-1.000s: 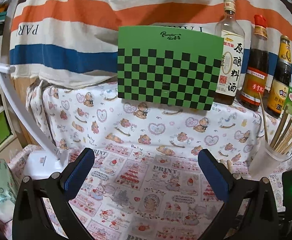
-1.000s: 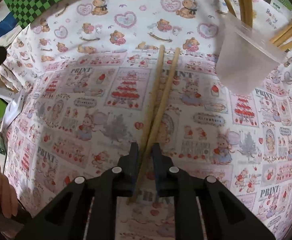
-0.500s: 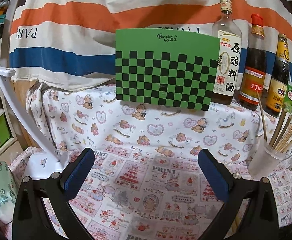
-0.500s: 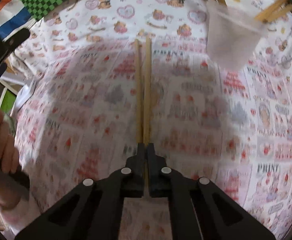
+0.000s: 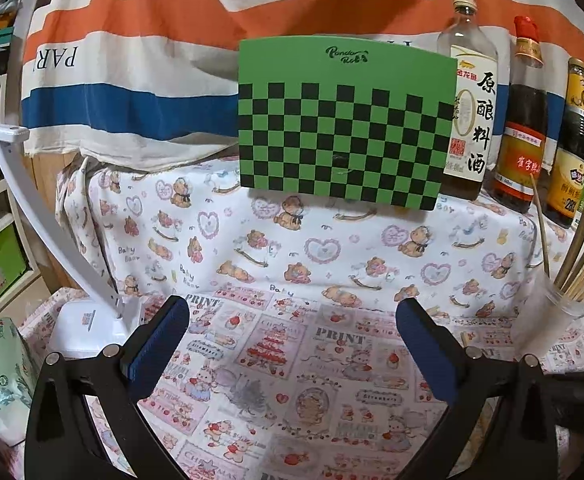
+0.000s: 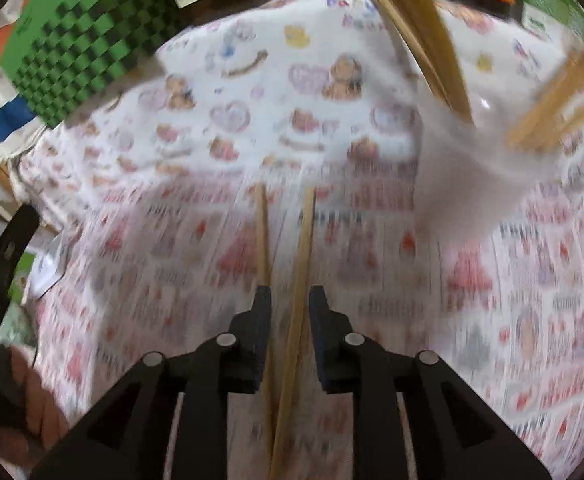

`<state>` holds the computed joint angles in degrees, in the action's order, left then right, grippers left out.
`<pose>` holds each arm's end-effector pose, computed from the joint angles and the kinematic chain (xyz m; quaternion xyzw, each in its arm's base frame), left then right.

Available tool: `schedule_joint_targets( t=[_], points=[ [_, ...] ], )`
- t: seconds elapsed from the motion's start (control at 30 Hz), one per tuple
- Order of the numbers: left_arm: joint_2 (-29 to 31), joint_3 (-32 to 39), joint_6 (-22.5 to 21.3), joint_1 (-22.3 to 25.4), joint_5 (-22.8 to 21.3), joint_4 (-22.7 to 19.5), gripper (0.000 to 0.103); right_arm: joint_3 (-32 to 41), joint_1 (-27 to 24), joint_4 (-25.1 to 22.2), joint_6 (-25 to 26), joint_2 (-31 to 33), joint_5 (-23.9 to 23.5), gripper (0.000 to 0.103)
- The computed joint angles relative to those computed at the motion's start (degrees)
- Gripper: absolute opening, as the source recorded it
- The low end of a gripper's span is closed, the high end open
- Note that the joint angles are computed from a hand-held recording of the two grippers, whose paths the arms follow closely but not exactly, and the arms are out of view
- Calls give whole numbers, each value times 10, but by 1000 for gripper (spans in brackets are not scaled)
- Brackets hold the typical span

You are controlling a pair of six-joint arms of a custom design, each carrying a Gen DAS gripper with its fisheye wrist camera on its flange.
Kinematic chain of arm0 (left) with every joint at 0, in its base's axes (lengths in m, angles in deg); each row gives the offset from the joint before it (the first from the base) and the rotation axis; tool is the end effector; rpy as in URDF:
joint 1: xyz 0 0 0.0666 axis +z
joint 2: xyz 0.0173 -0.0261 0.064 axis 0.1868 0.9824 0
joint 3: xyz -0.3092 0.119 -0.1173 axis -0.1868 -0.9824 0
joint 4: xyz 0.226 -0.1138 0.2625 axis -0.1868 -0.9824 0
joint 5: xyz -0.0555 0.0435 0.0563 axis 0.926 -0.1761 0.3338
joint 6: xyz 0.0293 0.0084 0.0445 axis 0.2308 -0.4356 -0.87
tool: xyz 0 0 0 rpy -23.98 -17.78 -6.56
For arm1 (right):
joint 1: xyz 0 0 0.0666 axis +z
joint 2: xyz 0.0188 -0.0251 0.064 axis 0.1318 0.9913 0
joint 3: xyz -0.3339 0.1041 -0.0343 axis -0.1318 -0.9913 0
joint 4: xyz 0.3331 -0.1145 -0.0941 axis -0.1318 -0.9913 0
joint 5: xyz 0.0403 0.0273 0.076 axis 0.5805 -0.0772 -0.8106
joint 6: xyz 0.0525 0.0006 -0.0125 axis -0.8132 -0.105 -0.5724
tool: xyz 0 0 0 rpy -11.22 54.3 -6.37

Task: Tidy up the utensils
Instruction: 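Lift the chopsticks upright with the right tool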

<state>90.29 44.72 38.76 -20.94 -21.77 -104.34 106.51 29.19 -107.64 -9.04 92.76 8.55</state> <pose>0.3017 -0.1576 0.4026 -0.1783 0.8365 0.0757 0.5125 0.3896 0.1563 0.3742 -0.1080 0.9548 0.1038 0.2566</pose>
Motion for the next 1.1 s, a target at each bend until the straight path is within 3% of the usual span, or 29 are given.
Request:
schedule_joint_targets(
  t=[0.23, 0.4, 0.63, 0.7, 0.83, 1.0, 1.1],
  points=[
    [4, 2, 1, 4, 7, -3, 102, 24, 10, 38, 8, 53, 53, 18],
    [9, 6, 3, 1, 15, -9, 102, 41, 8, 32, 11, 80, 46, 18],
    [25, 16, -4, -15, -9, -23, 102, 43, 15, 43, 24, 88, 66, 7],
    [29, 18, -15, -13, 13, -23, 102, 22, 18, 53, 25, 65, 54, 7],
    [28, 14, 9, 3, 75, -25, 102, -52, 18, 114, 64, -35, 42, 7],
    [37, 17, -6, -7, 69, -25, 102, -122, -17, 216, 72, -150, -6, 7],
    [39, 15, -15, -20, 55, -12, 102, -134, -52, 243, 65, -201, -60, 7]
  ],
)
